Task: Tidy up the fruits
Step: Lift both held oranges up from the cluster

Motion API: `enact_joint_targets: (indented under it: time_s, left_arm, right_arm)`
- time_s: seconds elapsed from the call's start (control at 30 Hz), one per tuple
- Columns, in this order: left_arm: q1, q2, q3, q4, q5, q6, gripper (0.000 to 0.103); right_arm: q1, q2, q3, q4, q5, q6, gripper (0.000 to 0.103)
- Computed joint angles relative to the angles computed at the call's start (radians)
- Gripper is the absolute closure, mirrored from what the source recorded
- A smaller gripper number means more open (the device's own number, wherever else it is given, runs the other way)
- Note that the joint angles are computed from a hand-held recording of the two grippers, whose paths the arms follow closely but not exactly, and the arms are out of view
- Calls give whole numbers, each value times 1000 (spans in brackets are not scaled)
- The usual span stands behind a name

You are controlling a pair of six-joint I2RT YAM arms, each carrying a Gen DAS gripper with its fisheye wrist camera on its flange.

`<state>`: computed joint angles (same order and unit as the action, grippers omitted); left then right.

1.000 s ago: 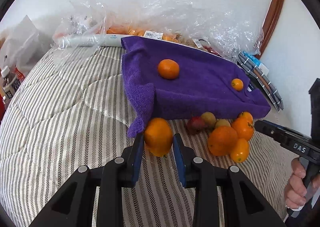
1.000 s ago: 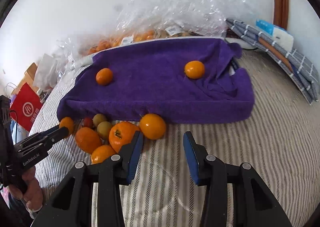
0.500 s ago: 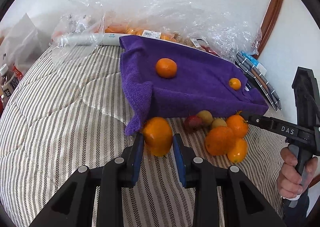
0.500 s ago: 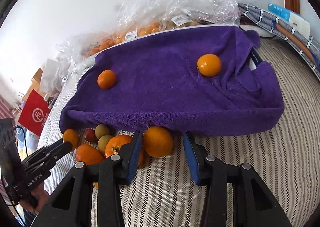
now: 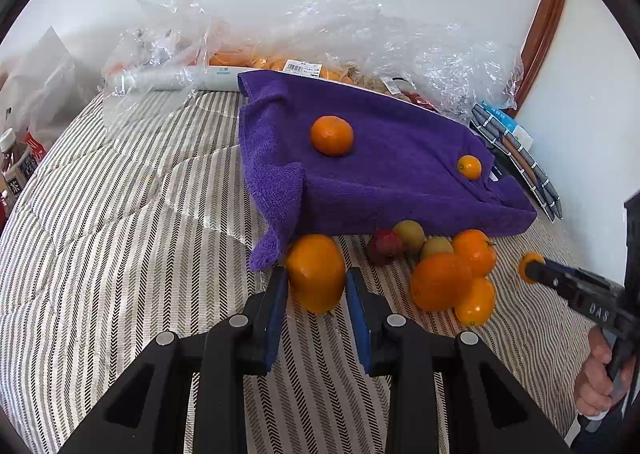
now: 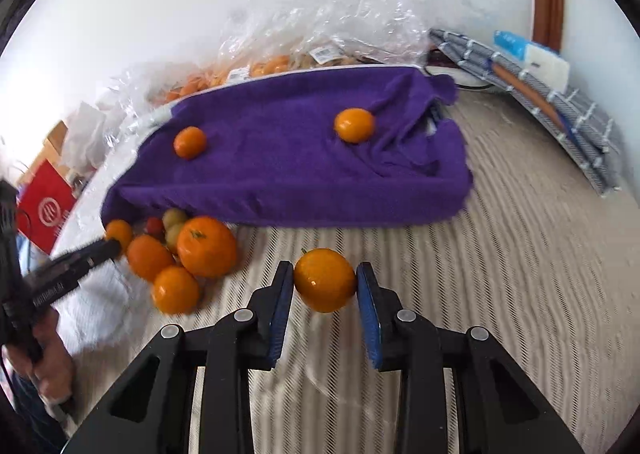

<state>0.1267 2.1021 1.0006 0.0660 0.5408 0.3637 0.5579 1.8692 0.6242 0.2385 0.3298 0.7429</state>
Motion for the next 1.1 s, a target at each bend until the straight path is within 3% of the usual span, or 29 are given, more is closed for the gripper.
enact_joint_targets:
  time_s: [0.53, 0.8, 1.1]
  left_arm:
    - [-10, 23, 39, -44, -10, -1, 68]
    - [9, 30, 45, -36, 39, -26, 73]
    - [31, -21, -24, 38, 105, -14, 73]
  right_arm:
    - [23, 43, -34, 54, 23, 16, 71]
    - [96, -8, -79, 88, 136, 20, 71]
    - [85, -23, -110, 142, 118, -5, 71]
